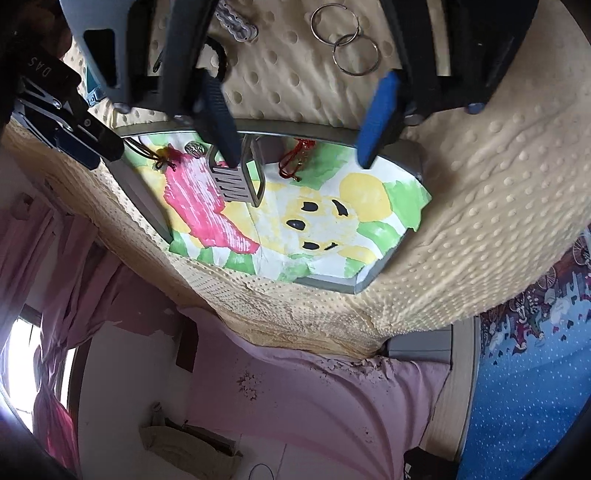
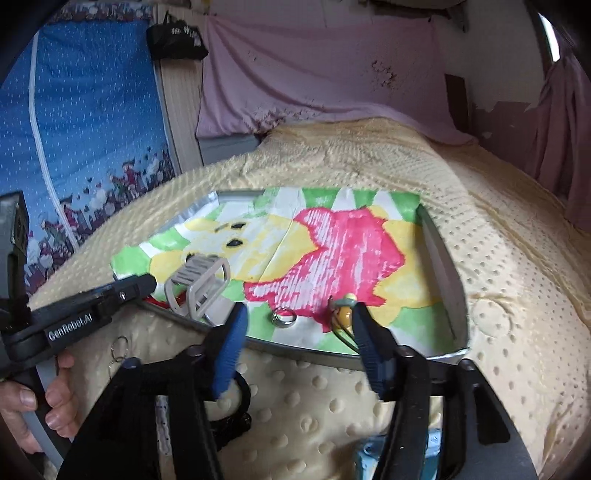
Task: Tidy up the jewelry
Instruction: 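Carry the bracelet and ring into the tray and open both tools, then grasp the white plastic clip with the left tool while the right grasps the large silver hoops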
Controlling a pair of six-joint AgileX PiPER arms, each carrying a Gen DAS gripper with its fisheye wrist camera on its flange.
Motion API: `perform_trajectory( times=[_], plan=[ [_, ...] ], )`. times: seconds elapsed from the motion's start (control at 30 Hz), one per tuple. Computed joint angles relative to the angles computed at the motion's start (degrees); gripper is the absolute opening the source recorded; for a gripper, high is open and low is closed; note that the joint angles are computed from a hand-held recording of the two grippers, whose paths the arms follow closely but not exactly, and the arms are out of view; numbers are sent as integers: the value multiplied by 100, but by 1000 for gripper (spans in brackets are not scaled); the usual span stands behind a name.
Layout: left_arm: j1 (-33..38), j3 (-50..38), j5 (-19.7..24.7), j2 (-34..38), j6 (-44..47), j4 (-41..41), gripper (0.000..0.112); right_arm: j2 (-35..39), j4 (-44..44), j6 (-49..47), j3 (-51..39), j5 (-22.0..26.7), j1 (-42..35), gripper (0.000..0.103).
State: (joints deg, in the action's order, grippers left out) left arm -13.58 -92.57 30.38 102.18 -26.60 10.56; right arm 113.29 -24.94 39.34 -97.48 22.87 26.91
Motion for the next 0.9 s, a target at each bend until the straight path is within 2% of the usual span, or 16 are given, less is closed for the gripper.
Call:
perform_trajectory(
  times=[0.03,0.1,0.17,0.23,0.3,0.43,0.47,0.6,0.9],
  plan=[
    [-37,184,-130,-145,-224,233,72,-138,-324,349,195,-76,13,60],
    [-48,413,-186,-388,-168,154,72,-399,-1049,1115,565,-131,66,72],
    [-97,747,-300,-694,-345,330,73,-731,-1895,2026,1055,-249,119,77],
    [-164,1152,-483,-1050,-543,557,85,-1055,-2550,2756,1486,-293,178,80],
    [-269,1539,-626,-1413,-902,967,91,-1402,-3152,3389,1920,-351,241,88],
    [-543,2153,-699,-2073,-1584,1765,99,-2091,-4207,4431,2670,-224,472,97],
    [-629,2282,-671,-2227,-1812,2015,99,-2269,-4508,4721,2860,-135,556,102],
    [-949,2766,-557,-2767,-2642,2912,102,-2780,-4893,5014,3313,250,875,102],
    [-1510,3486,-354,-3361,-3516,3940,103,-3753,-5190,5498,4191,952,1561,102]
  ],
)
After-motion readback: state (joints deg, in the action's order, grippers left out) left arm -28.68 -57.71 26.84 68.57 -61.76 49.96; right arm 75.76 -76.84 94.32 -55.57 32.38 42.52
